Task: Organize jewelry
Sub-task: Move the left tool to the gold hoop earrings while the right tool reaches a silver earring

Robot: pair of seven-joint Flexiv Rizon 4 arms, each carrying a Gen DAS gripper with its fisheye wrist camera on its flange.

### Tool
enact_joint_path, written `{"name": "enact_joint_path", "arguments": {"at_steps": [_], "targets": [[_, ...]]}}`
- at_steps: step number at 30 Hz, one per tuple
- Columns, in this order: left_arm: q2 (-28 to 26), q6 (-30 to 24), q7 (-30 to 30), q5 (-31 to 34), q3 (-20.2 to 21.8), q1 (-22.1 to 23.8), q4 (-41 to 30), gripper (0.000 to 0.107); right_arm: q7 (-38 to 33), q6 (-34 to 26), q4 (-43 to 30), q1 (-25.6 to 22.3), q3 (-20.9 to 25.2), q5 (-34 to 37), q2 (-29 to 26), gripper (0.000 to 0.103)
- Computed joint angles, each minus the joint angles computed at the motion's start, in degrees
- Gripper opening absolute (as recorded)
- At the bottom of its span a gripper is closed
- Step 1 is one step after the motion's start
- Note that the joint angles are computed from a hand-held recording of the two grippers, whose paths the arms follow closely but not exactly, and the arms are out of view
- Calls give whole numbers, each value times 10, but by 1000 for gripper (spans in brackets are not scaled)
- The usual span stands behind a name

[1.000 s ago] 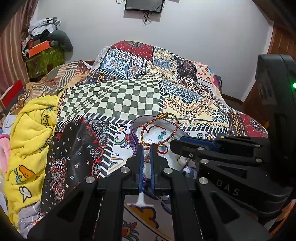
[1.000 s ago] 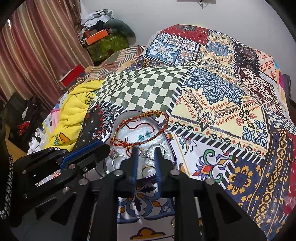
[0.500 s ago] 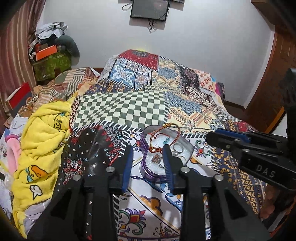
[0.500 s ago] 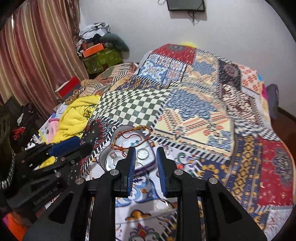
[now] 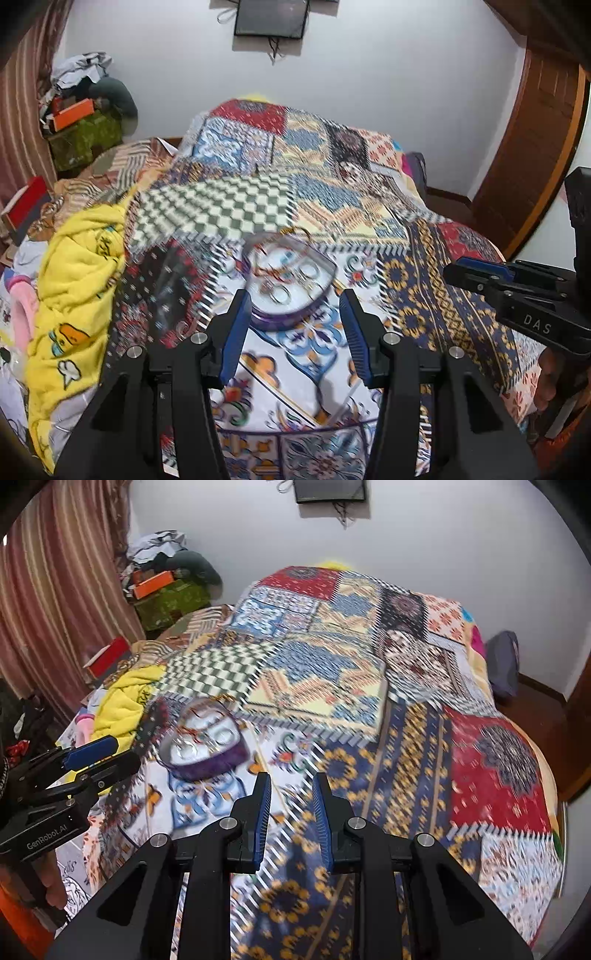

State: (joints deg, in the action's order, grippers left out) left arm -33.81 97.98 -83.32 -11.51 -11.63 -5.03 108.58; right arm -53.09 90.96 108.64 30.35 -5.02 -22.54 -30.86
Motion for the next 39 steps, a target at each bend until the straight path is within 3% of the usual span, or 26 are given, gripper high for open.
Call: {"name": "enact_joint_path", "arguments": {"at_steps": [6,9,16,22,27,34,39], "targets": [[-17,-37,15,-2,-22,2,-10,49,9,5,38,-4,-6,10,15,21],[-33,-60,30,-10,-49,12,-20,49,11,5,51,-16,1,17,18,21],[-68,-109,64,-32,-68,5,-55,49,2,-8,55,-49,30,31,15,21],[-99,-149,79,-48,-44,-27,-106,49,-13,-3,43,-78,65,47,3,21],[-119,-147,77,-50,-24,-50,-135,48,-30,-8,32,-97,89,59,-8,21],[-128,-135,68,-38,4,-72,-143,25,-48,-15,15,-118,114,77,-20,21],[-128,-129,69,-37,-4,-65,-141,25,-58,-18,2,-125,125,86,-26,21]]}}
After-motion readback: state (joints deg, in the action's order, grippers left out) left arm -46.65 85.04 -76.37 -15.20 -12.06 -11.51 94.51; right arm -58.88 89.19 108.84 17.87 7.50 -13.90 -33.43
